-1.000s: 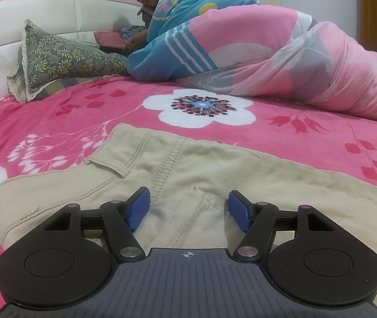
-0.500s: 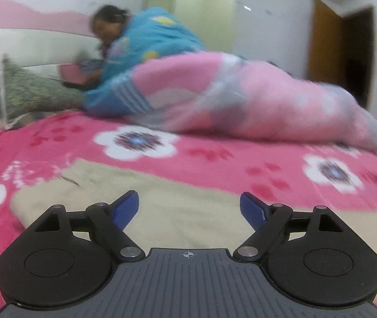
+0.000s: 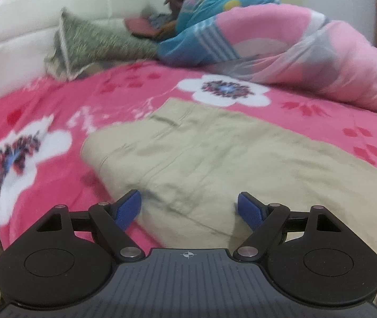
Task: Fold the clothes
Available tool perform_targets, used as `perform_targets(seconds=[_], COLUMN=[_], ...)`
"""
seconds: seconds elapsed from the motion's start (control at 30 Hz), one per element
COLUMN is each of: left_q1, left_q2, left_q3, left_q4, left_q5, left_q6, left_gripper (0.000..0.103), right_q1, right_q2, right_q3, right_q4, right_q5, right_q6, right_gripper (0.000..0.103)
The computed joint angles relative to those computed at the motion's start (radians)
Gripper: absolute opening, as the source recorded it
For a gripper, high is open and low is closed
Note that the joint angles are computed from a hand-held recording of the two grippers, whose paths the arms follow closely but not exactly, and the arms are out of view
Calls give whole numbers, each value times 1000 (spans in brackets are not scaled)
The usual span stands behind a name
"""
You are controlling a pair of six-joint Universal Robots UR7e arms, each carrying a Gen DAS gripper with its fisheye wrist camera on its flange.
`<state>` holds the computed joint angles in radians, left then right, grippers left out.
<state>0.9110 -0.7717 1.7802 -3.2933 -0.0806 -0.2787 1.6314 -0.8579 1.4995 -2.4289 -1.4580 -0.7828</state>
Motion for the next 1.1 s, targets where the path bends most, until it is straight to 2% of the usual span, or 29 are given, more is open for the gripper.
perform_targets(seconds=[0.03,0.13,0.17,0.23,0.33,0.4,0.53,0.57,0.63,0.83,0.87,1.0,1.03,1.1], left_q1=[4,15,16,19,23,27,36,38,38,38,38,40,40,41], left_q2=[1,13,13,8,2,0,5,5,7,12,18,32,30,28], left_q3=[3,6,8,15,27,31,30,30,28,24,18,1,2,2], left_q4=[-36,-162,-177,-194,-216,-234,-280,-286,-283,-300,-308,-316,-310,-298], left_q5=[-8,-33,-40,-55,-74,-85,-102,-104,-103,-99,-94,-79,-79,-76], left_q6=[26,139,148,150,145,150,179,183,180,190,200,223,218,209], left_gripper=[84,87,88,90,92,93,95,95,95,95,95,96,96,96], right_q1=[-9,-8,-3,16,31,42,31,33,41,38,37,31,30,32], right_q2=[-16,-50,-56,-57,-16,10,-23,-39,-63,-25,-10,-65,-84,-96], right_q3=[14,-13,-18,-5,-39,-50,-2,19,52,18,20,127,153,174], right_q4=[21,207,213,104,43,69,264,268,194,-24,-6,118,105,4], right_q5=[19,29,25,32,59,4,-36,-46,-33,52,21,13,30,64], right_q6=[6,-5,-9,-26,12,4,-14,-26,-72,-8,-1,-152,-181,-193], right_gripper=[24,22,21,22,22,22,21,20,20,20,20,17,17,17])
